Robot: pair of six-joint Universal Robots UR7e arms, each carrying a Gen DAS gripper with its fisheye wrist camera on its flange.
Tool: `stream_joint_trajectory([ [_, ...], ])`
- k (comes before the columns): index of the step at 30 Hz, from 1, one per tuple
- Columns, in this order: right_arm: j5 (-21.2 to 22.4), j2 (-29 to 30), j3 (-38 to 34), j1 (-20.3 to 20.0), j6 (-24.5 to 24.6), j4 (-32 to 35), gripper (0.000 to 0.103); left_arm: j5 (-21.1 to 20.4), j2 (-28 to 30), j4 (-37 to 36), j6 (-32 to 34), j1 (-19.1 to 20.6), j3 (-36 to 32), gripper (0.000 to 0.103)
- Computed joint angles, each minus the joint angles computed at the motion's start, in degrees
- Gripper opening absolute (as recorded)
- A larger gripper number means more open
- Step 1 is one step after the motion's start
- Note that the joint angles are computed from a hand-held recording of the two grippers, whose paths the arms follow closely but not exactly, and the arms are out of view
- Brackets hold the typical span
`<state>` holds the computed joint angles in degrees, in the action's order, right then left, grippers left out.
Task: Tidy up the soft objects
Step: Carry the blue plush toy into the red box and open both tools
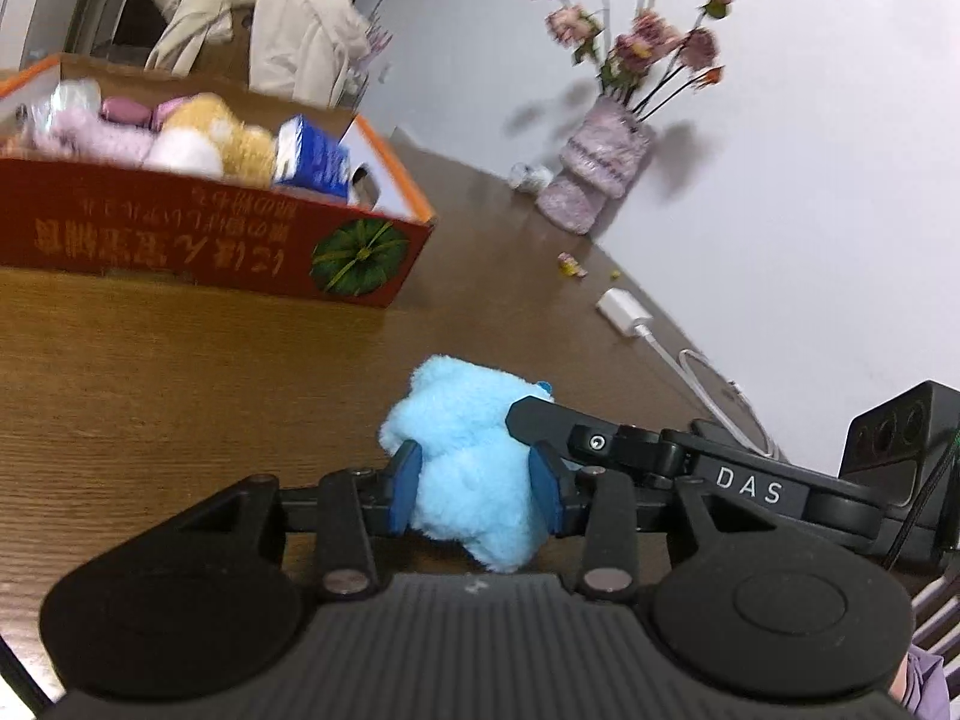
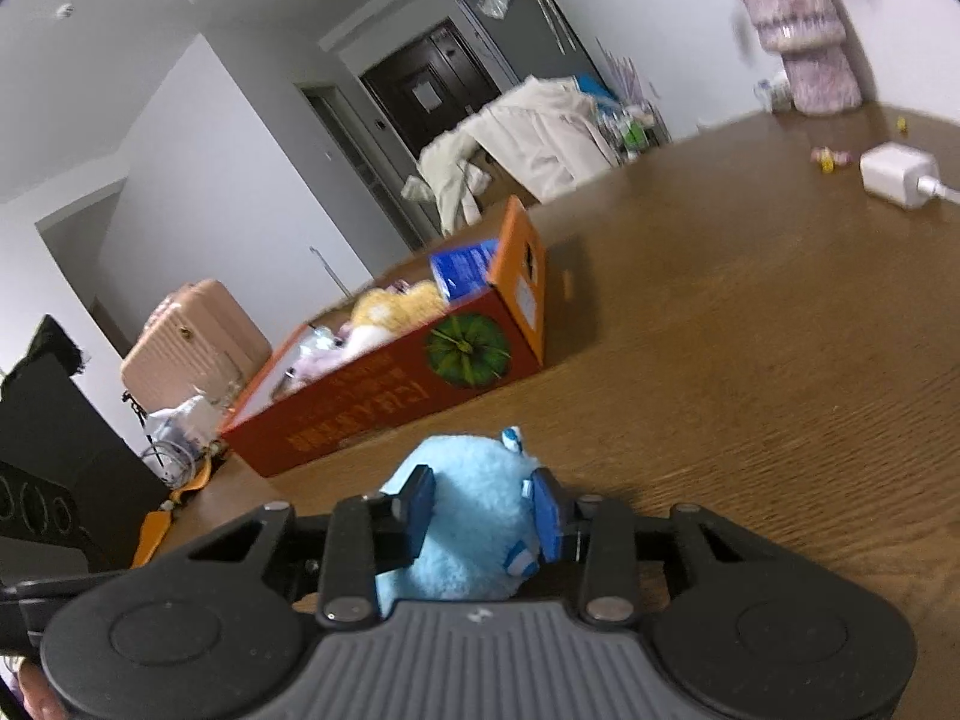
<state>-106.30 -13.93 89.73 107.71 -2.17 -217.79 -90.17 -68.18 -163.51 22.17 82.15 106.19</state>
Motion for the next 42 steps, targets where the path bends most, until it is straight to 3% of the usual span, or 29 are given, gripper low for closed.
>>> stream_joint_trajectory([
  [6,-2.0,-0.7,2.3,3.6,-3.3,-5.6,0.035,-0.8,-5.5,-4.5,2.2,-1.8,5.5,0.039],
  [12,-2.6,-0.8,2.3,5.8,-4.6,-6.0,0.035,-1.2,-8.2,-6.2,2.5,-1.8,7.8,0.039],
  [21,-4.1,2.1,-4.3,7.2,-4.6,-0.6,0.035,-3.6,-7.4,-2.1,2.7,1.4,2.8,0.039],
  [27,-4.6,6.0,-14.2,7.7,-5.8,6.0,0.035,-5.0,-4.0,1.6,4.3,3.9,-5.2,0.039],
  [34,-3.9,13.0,-31.9,7.2,-7.0,17.9,0.035,-6.5,3.0,6.1,4.5,6.7,-17.8,0.039],
  [42,-0.5,21.4,-53.1,4.6,-3.8,34.4,0.035,-5.3,11.7,15.3,2.4,8.1,-33.6,0.04],
])
